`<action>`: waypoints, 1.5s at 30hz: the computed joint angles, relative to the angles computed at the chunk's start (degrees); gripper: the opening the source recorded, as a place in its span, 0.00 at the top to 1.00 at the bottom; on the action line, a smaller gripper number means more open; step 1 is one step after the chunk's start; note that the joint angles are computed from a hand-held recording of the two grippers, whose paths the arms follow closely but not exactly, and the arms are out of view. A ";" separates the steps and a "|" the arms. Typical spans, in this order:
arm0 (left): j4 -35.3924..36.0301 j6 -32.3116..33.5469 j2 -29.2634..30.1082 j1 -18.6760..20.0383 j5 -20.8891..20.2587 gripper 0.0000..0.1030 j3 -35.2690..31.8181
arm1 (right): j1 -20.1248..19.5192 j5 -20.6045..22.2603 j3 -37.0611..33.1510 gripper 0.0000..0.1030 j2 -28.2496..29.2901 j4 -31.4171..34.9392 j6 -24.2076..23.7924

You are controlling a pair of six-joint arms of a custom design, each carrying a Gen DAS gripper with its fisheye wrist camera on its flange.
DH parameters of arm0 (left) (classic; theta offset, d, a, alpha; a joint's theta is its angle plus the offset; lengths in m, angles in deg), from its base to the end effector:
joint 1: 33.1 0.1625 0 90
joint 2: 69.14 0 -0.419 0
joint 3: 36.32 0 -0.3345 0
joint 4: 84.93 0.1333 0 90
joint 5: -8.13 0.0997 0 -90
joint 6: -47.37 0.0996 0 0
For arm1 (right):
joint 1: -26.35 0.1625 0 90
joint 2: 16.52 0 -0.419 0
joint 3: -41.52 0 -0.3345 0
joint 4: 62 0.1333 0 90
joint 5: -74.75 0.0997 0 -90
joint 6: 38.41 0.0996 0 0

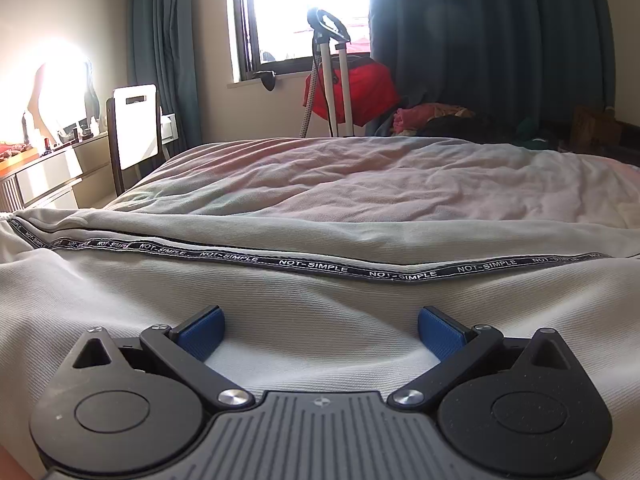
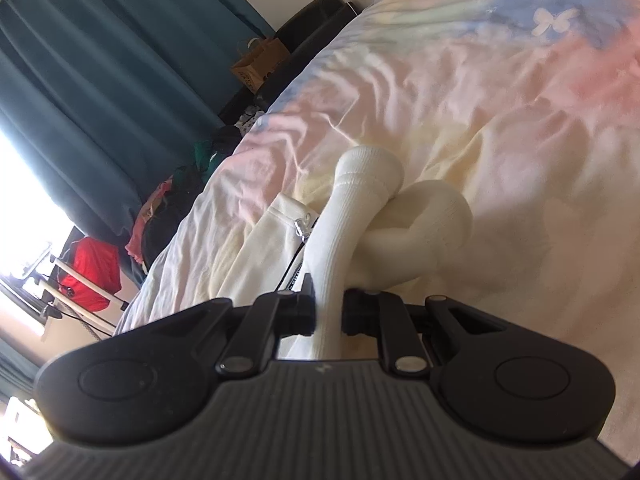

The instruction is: Fold clothes

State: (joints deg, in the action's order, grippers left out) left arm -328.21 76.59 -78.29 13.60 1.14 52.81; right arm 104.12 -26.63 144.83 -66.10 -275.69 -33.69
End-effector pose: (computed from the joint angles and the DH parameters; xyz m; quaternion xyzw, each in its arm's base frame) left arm -0.1823 -0.5319 -0.0083 0.0364 0.7184 -0.5088 0.4729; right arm -0.0151 -0.6060 0.2720 -0.1764 -0.7980 0.5639 0.1184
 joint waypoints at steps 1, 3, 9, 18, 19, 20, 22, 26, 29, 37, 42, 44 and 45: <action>-0.01 0.01 0.00 0.01 -0.01 0.00 0.01 | 0.07 -0.13 0.01 0.86 0.02 -0.06 -0.06; 0.20 -0.30 -0.10 -0.02 0.00 0.00 0.23 | 0.12 -0.23 0.01 0.86 0.07 -0.12 -0.16; 0.07 -0.10 -0.07 0.04 -0.07 0.00 0.11 | -0.21 0.36 -0.06 0.86 0.06 0.26 0.05; 0.14 -0.13 -0.05 0.05 -0.07 0.00 0.03 | -0.86 1.59 0.58 0.86 -0.53 0.96 2.49; 0.14 -0.11 -0.03 0.06 -0.07 0.00 -0.02 | -0.90 1.71 0.63 0.86 -0.58 1.02 2.65; 0.14 -0.08 -0.01 0.07 -0.07 0.00 -0.06 | -0.91 1.72 0.66 0.86 -0.61 1.06 2.78; 0.13 -0.07 0.00 0.07 -0.07 0.00 -0.09 | -0.84 1.55 0.66 0.86 -0.61 1.12 2.96; 0.14 0.00 0.04 0.06 -0.04 0.00 -0.20 | -0.82 1.44 0.63 0.86 -0.61 1.24 3.07; 0.14 0.00 0.04 0.06 -0.04 0.00 -0.20 | -0.85 1.50 0.66 0.86 -0.67 1.32 3.19; 0.16 -0.02 0.03 0.06 -0.06 0.00 -0.20 | -0.68 1.17 0.89 0.86 -0.65 1.04 3.18; 0.14 -0.01 0.03 0.05 -0.05 0.00 -0.18 | -0.58 1.01 0.89 0.86 -0.55 0.90 3.21; 0.14 -0.01 0.03 0.05 -0.05 0.00 -0.18 | -0.62 1.09 0.75 0.86 -0.58 1.12 3.16; 0.16 -0.05 0.02 0.05 -0.04 0.00 -0.15 | -0.64 1.12 0.70 0.86 -0.59 1.20 3.14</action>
State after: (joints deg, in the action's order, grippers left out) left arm -328.05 76.53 -78.27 13.65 1.10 52.67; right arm 103.48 -25.50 145.54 -66.69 -274.50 -30.55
